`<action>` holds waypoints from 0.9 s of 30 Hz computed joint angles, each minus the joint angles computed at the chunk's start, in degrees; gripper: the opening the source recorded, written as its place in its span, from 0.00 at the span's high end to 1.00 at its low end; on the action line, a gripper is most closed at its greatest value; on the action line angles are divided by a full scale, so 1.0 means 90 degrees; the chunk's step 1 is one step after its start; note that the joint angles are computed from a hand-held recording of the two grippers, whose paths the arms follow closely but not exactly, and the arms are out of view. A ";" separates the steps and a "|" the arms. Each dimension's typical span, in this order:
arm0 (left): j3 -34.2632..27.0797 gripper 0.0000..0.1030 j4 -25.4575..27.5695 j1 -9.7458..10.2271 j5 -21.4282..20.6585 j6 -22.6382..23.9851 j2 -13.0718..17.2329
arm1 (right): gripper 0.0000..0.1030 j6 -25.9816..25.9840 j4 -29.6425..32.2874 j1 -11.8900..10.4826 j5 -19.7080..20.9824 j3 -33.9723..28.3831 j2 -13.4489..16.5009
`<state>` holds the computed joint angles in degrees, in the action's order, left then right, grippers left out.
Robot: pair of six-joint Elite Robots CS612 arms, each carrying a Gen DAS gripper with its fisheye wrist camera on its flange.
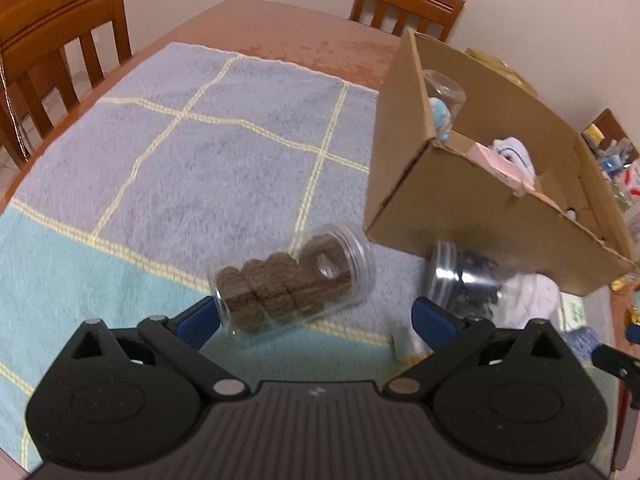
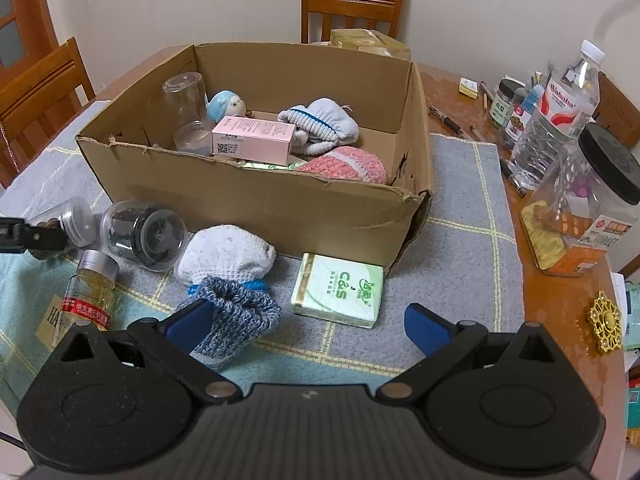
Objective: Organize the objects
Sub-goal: 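Grasp the jar of brown cookies with the left tool while the right tool grasps the C&S tissue pack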
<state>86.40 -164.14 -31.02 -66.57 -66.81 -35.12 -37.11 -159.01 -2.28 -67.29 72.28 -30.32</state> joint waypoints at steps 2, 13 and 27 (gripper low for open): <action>-0.0089 0.02 0.0076 0.0032 0.0043 0.0000 0.0048 | 0.00 0.0001 0.0038 -0.0015 0.0028 -0.0038 0.0017; -0.0675 0.02 0.1077 0.0123 0.0566 0.0239 0.0294 | 0.00 0.0378 0.0478 -0.0084 0.0208 -0.0456 0.0184; -0.0922 0.02 0.2017 0.0014 0.0973 0.0243 0.0369 | 0.00 0.0721 0.1436 0.0098 -0.0337 -0.1553 0.0835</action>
<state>78.10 -145.99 -30.89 -57.81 -64.63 -31.80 -30.63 -146.09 -1.40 -70.32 58.29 -22.81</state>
